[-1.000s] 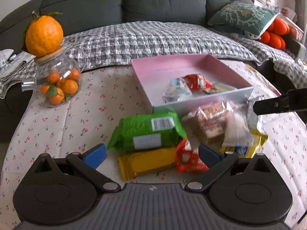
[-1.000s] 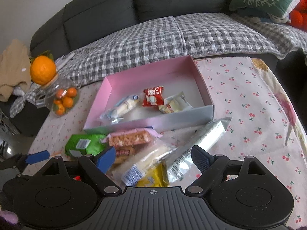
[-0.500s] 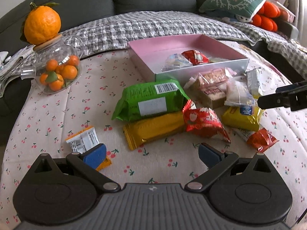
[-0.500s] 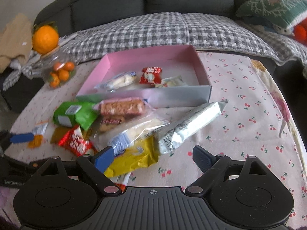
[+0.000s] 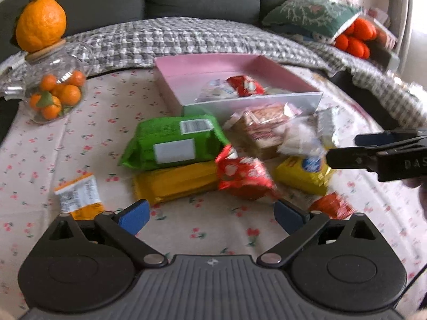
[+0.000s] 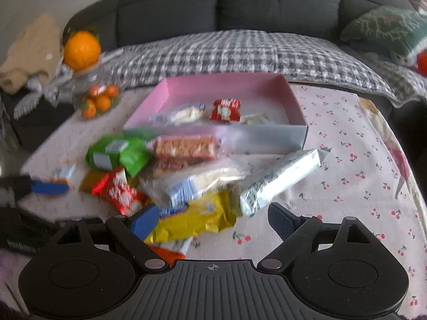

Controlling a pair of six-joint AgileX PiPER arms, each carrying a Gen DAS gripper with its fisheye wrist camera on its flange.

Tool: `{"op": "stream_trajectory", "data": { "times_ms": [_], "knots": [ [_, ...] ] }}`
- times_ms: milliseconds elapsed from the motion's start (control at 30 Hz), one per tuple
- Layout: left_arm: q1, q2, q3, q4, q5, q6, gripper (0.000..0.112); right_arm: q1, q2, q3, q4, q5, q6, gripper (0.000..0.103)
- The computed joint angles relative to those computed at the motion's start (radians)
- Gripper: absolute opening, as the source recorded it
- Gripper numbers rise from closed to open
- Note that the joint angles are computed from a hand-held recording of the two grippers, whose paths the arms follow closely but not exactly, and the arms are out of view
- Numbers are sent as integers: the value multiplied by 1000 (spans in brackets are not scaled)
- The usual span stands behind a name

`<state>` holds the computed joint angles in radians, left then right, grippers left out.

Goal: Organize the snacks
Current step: 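Move the left tool toward the red packet while the right tool approaches the white-blue packet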

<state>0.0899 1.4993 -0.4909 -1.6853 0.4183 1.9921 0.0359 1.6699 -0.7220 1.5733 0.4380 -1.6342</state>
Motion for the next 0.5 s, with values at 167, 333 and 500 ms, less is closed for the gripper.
{"op": "stream_trajectory", "data": {
  "times_ms": [167,333,500],
  "knots": [
    [13,42,-27,50,94,-122,81,-58,54,-73,-109,120,230,89],
    [17,97,-64,96,161,-237,66,-100,107,-134,-153,236,365,73],
    [6,130,-83,75,179,-262,60,-104,161,-187,-198,284,491,63]
  ]
}}
